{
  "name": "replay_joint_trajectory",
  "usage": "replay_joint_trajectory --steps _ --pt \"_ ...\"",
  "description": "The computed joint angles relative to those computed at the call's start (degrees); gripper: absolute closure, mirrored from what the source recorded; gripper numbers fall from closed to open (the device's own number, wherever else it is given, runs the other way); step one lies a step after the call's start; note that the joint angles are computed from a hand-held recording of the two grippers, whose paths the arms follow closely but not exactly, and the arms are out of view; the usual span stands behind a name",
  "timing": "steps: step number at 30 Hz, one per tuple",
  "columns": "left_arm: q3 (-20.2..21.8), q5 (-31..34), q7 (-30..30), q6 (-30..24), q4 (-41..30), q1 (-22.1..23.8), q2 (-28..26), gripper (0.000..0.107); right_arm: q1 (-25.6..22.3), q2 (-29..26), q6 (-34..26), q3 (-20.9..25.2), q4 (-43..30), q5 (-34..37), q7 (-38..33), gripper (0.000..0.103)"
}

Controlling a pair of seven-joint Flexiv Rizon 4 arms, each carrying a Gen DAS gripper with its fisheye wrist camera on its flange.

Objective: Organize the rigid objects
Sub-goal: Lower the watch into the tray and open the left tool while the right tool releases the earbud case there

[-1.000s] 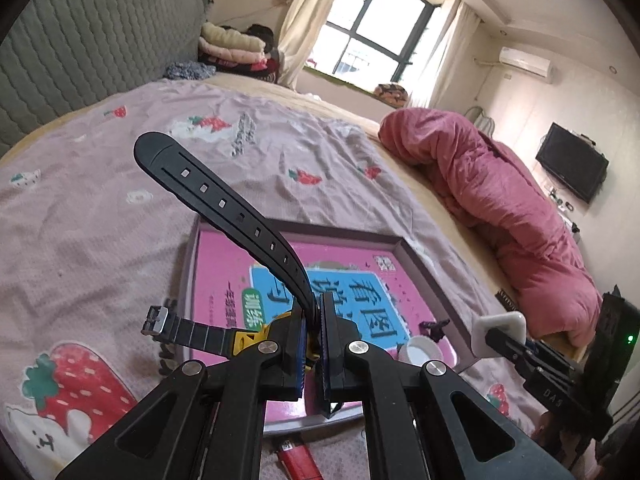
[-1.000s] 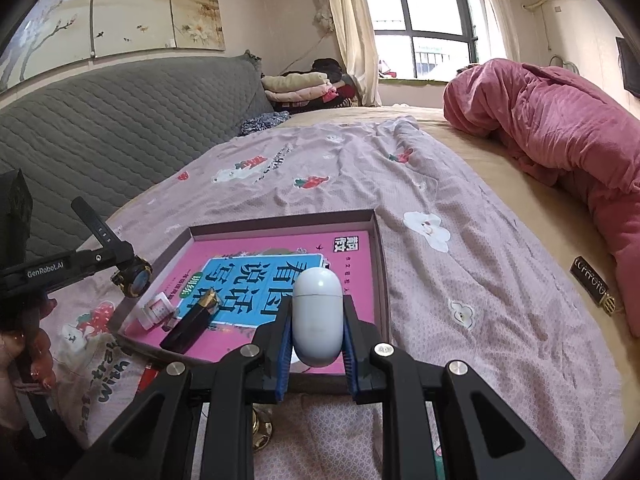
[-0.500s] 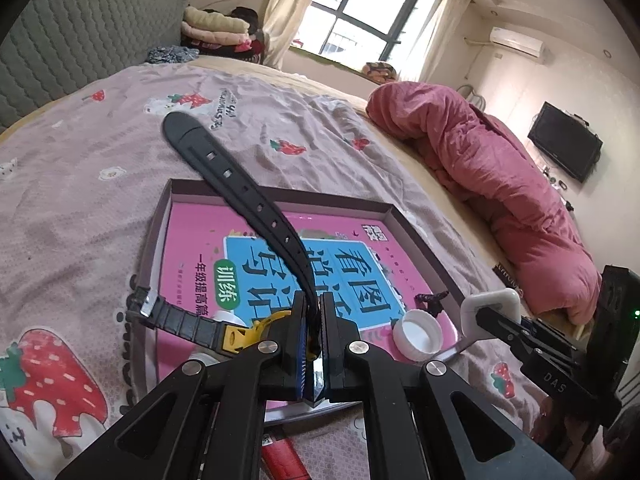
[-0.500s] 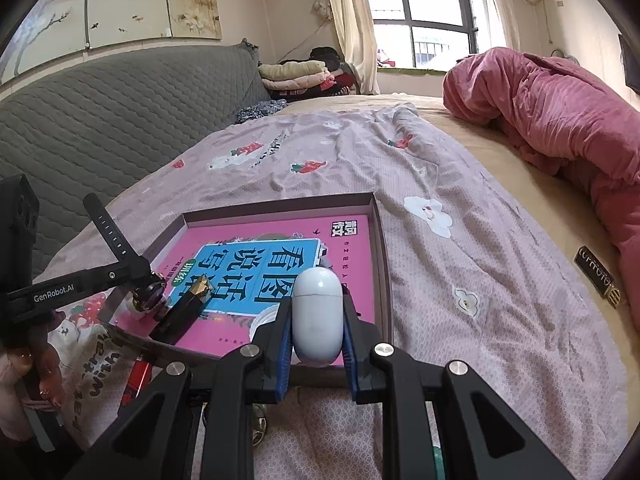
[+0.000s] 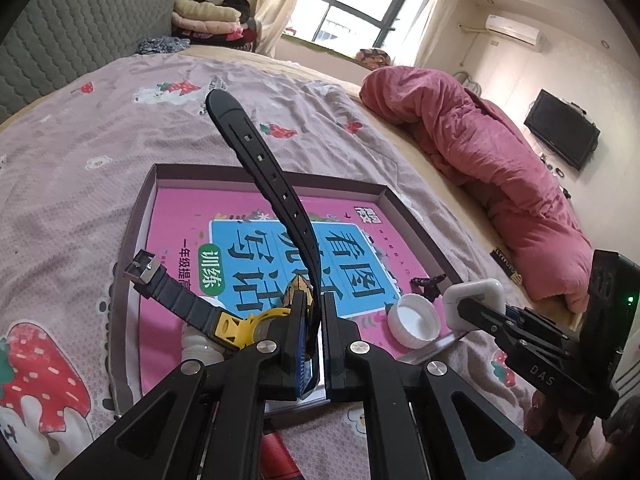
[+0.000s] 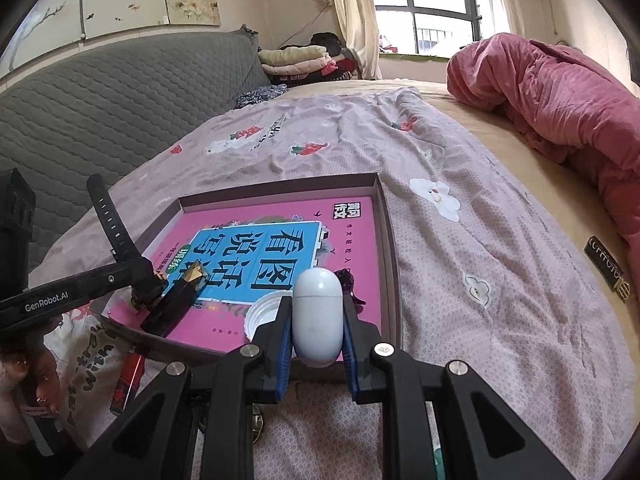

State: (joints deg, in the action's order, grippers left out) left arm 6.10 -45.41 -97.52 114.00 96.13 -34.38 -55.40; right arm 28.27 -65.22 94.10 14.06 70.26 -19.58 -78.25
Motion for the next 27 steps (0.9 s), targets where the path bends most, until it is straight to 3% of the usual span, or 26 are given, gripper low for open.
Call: replay_joint_trajectory --steps 5,8,12,17,27 --pt "-0.3 0.6 -0.4 -0.5 0.0 0.4 0.0 0.100 0.6 -0.3 -0.9 -0.8 -0.8 0.1 0.0 0.081" --pt "0.6 0.2 -0.5 -1.4 0.1 -0.2 0.1 0.100 4.4 0.6 -0.2 -7.5 0.0 0.9 2.3 0.081" --pt "-1.0 1.9 -2.2 -0.8 0.6 1.4 0.4 0.100 6.6 0.9 0.4 -11.6 0.9 0.7 4.0 0.081" --pt "0.2 1.6 -3.2 -1.5 0.8 0.7 0.4 0.099 10.5 1.2 1.1 -18.9 2.0 1.1 7.1 0.081" --pt "2.1 1.9 -5.6 -3.6 1.2 -0.5 0.3 0.098 7.3 0.7 0.3 -14.9 0.9 0.0 8.8 0.081"
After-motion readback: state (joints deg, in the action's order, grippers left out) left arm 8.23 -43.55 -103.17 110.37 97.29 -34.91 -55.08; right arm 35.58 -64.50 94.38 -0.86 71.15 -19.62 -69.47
